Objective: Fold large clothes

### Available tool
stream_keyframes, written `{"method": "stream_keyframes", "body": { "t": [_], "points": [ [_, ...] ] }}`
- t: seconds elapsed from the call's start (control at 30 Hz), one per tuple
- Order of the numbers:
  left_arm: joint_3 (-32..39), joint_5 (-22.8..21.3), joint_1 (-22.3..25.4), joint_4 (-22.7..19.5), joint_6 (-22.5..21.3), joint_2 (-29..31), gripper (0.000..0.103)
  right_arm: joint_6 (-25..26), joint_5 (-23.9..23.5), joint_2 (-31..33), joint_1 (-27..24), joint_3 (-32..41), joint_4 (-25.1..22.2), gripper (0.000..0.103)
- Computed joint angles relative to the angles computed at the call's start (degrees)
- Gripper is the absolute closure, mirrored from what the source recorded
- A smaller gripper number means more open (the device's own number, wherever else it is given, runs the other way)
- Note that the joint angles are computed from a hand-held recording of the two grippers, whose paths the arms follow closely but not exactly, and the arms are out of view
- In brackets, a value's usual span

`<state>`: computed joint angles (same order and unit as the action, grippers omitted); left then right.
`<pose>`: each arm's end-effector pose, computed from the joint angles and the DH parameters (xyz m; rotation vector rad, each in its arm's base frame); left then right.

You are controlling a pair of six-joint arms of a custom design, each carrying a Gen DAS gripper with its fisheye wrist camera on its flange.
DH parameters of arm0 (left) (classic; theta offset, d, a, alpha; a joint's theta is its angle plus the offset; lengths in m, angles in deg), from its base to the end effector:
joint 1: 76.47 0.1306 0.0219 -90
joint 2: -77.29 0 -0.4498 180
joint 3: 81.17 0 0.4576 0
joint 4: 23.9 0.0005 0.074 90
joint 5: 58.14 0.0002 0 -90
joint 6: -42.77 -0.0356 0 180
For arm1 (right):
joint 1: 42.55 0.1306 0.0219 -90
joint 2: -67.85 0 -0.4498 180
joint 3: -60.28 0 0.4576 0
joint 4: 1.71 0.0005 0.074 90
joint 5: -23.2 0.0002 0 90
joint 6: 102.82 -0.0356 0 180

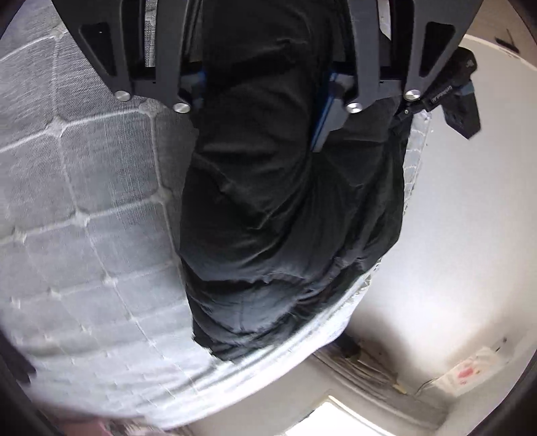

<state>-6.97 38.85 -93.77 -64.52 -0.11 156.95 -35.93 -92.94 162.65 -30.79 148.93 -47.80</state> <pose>0.4496 -0.1451 0.4507 -0.5779 2.4073 -0.6598 0.5640 0.1329 0.4459 0.0502 2.5344 0.8186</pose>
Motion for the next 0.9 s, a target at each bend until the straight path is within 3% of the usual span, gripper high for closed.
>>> {"method": "stream_keyframes", "body": {
  "t": [0.13, 0.27, 0.43, 0.5, 0.73, 0.8, 0.87, 0.9],
  "points": [
    [0.8, -2.7, 0.3, -0.4, -2.8, -0.4, 0.083, 5.4, 10.1, -1.6, 3.6, 0.4, 0.0, 0.067],
    [1.3, -1.7, 2.6, 0.0, -3.7, -1.1, 0.084, 11.5, 19.3, -3.7, 7.8, -0.1, 2.5, 0.075],
    [2.2, -3.7, 7.8, -0.1, -8.6, -3.9, 0.086, 15.2, 26.1, -3.3, 12.7, 2.0, 5.4, 0.080],
    [2.7, -2.3, 12.7, -0.5, -11.8, -5.5, 0.086, 16.7, 28.8, -2.1, 16.0, 4.2, 6.7, 0.081],
    [7.6, 3.5, 31.8, 0.6, -23.2, -7.9, 0.086, 20.5, 31.7, 7.7, 27.4, 18.0, 14.5, 0.082],
    [8.6, 2.8, 35.9, 1.4, -27.9, -7.9, 0.084, 17.8, 30.4, 10.8, 29.5, 21.5, 18.7, 0.082],
    [9.3, 1.8, 39.9, -0.1, -32.8, -6.8, 0.080, 11.0, 26.5, 14.3, 30.9, 23.8, 23.9, 0.081],
    [9.7, 0.6, 42.5, -2.0, -34.0, -5.2, 0.078, 7.3, 24.7, 16.1, 31.2, 25.2, 23.9, 0.080]
  ]
}}
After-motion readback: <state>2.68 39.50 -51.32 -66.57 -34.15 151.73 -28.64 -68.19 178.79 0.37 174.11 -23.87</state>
